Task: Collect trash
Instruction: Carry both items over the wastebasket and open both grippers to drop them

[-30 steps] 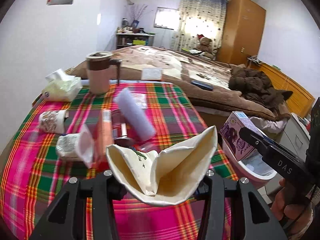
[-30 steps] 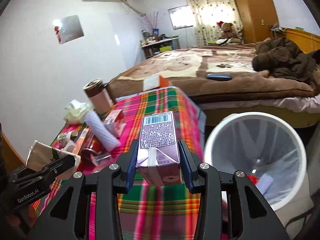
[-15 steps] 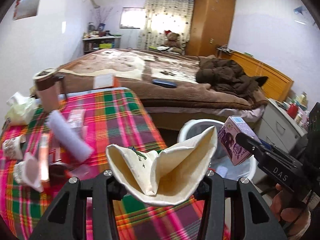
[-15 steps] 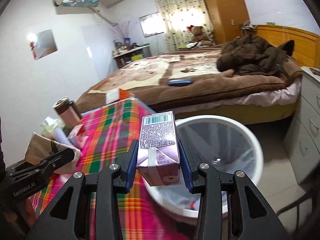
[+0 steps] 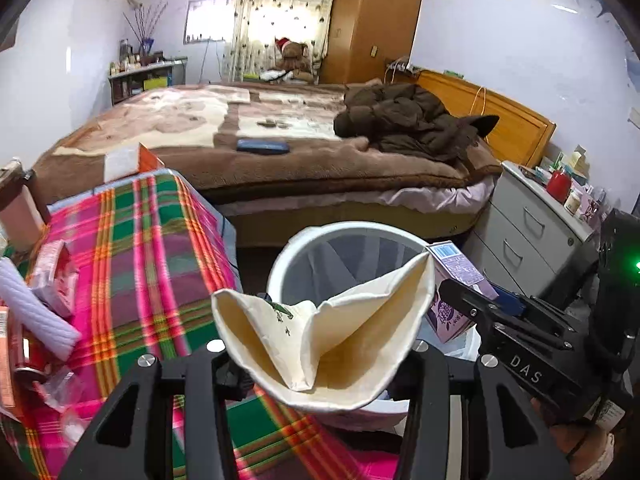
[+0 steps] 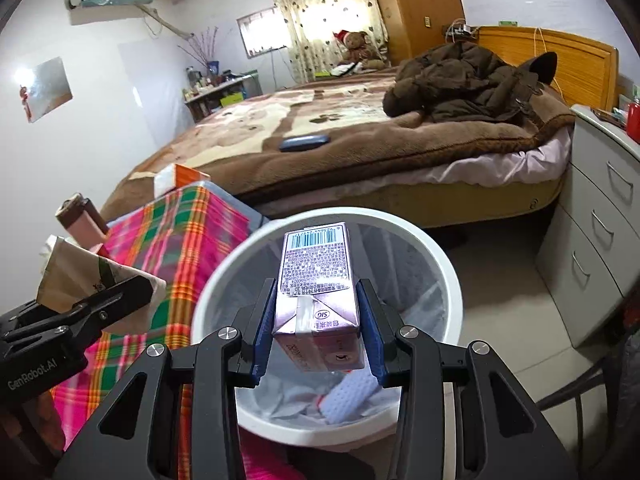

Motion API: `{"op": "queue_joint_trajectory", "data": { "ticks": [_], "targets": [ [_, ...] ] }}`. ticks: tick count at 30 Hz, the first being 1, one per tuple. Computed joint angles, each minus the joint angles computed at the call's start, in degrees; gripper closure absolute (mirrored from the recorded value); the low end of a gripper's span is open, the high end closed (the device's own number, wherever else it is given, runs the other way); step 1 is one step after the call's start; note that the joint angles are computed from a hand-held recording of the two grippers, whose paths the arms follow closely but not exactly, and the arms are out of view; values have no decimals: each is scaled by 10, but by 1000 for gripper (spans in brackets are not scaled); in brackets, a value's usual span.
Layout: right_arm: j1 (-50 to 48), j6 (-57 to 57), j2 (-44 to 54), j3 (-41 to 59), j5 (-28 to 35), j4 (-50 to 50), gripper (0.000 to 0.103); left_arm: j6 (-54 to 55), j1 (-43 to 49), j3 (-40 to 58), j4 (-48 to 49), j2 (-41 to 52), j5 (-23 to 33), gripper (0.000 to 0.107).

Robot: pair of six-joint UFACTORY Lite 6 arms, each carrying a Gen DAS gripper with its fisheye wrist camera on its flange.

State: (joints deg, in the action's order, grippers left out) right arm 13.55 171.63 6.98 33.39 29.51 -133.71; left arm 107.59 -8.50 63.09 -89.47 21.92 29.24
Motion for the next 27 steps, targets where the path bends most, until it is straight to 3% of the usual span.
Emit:
{"op": "queue_joint_trajectory", "data": {
  "ticks": [11, 12, 14, 17, 24, 27],
  "targets": [
    [-44, -47, 35, 21, -32, 19, 62, -35, -56, 56, 24, 64, -36, 56],
    [-46, -49, 38, 24, -36, 19, 62, -47, -54, 63, 33, 68, -31, 53],
    [-50, -43, 43, 27, -42, 6, 62, -68, -51, 77, 46, 79, -23, 38],
    [-41, -58, 41, 24, -33, 24, 61, -74, -44, 87, 48, 87, -17, 29],
    [-30, -67, 41, 29, -28, 41, 43, -78, -16, 86, 52, 81, -2, 26],
    [-20, -75, 37, 30, -26, 52, 42, -80, -5, 83, 52, 76, 3, 25]
  ]
}}
